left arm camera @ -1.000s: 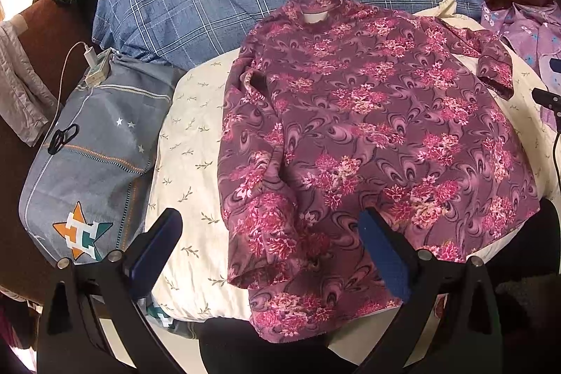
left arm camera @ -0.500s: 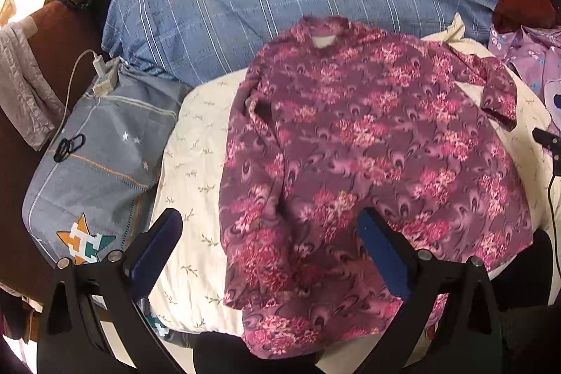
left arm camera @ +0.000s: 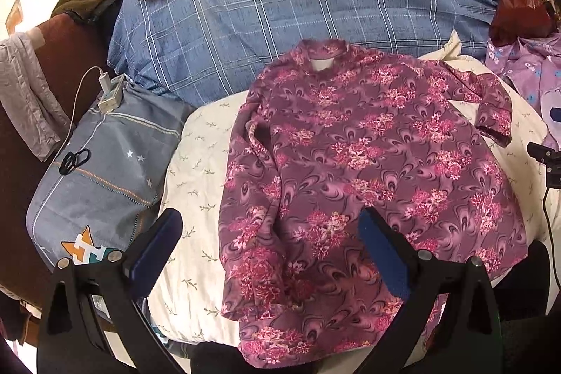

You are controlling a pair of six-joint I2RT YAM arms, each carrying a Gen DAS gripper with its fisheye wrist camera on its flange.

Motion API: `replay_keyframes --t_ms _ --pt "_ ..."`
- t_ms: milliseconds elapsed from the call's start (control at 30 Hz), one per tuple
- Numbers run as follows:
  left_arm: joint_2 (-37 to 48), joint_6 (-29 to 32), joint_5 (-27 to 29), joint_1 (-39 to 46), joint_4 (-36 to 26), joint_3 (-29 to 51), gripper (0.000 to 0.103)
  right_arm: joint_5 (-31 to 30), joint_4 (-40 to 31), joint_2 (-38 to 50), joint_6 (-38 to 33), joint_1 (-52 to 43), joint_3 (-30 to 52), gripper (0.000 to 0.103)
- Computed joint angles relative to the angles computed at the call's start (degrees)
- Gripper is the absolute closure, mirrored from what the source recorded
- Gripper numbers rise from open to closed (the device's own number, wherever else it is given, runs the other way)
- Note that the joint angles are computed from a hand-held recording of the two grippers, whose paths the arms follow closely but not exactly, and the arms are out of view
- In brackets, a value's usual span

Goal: Fold small clothes

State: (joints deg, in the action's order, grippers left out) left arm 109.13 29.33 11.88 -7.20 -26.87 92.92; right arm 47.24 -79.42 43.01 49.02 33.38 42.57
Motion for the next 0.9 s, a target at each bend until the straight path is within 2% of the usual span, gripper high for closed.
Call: replay_keyframes --t_ms 433,600,900 --pt "-0.8 -1.1 3.8 1.0 2.5 -1.0 0.002 0.7 -0.9 2.3 2.0 2.1 0.8 0.015" --pt "1.2 -2.3 4.7 0.3 2.8 1.0 0.002 0.3 0.1 2.1 1.3 1.5 0.7 0.015" --pt "6.5 -5.7 4.8 1.0 2.8 7.3 0.002 -3.6 7.2 -3.0 -9.1 -8.2 -2.6 0.015"
